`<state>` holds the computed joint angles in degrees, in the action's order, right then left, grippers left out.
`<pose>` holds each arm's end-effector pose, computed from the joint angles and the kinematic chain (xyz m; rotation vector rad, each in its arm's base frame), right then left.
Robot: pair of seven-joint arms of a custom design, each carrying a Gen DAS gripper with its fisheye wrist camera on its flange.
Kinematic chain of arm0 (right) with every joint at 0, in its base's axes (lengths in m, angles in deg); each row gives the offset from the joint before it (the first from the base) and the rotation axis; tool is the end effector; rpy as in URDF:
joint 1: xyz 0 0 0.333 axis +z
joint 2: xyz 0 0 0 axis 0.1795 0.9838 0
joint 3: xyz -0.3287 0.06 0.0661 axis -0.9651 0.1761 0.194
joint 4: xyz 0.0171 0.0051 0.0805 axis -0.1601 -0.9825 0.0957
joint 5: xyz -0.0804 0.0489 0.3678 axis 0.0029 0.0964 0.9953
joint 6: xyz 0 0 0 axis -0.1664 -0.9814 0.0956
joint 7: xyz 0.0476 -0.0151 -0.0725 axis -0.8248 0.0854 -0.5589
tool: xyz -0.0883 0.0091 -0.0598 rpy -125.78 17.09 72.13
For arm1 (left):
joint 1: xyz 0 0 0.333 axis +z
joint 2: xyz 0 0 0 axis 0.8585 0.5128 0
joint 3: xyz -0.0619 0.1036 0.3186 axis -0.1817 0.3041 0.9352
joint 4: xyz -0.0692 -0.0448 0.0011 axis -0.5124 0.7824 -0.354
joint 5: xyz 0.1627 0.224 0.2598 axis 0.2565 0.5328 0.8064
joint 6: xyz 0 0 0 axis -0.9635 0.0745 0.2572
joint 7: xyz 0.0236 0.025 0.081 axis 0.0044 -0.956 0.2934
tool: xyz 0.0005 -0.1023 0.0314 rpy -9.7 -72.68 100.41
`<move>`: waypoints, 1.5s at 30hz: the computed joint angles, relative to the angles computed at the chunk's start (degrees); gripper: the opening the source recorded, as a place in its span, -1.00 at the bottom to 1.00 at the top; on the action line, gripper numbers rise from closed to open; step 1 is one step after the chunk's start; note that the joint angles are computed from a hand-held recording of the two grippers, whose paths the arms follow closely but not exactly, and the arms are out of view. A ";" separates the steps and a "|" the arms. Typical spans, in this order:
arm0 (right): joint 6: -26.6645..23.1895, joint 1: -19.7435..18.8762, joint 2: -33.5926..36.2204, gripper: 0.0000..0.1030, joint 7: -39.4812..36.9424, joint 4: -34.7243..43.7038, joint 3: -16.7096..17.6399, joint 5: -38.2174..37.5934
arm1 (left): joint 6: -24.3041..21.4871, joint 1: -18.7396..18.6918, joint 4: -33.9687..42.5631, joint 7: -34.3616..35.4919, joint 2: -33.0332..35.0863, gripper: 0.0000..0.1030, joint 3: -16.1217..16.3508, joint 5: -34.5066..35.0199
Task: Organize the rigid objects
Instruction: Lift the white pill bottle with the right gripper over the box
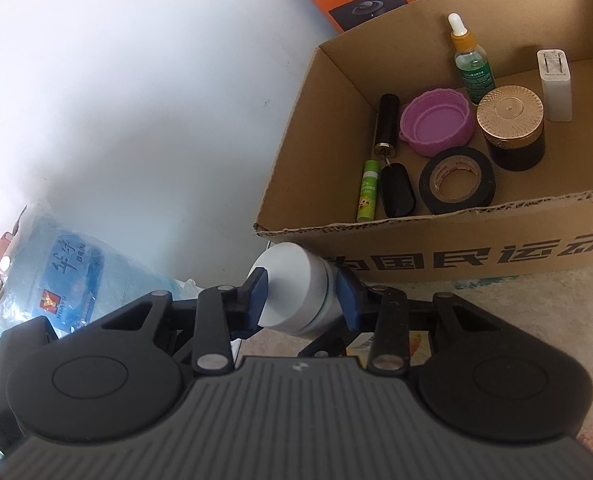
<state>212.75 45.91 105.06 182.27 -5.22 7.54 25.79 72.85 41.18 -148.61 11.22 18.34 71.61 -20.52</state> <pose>0.5262 0.5164 0.5483 -1.7218 1.4589 0.2875 0.4605 -0.3276 0.5324 -1.7180 1.8410 -0.6849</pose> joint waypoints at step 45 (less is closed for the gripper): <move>5.32 -3.74 -13.11 -0.19 -2.60 -18.45 0.34 6.85 | -0.58 -5.23 4.80 9.07 5.50 0.05 -0.32 -4.66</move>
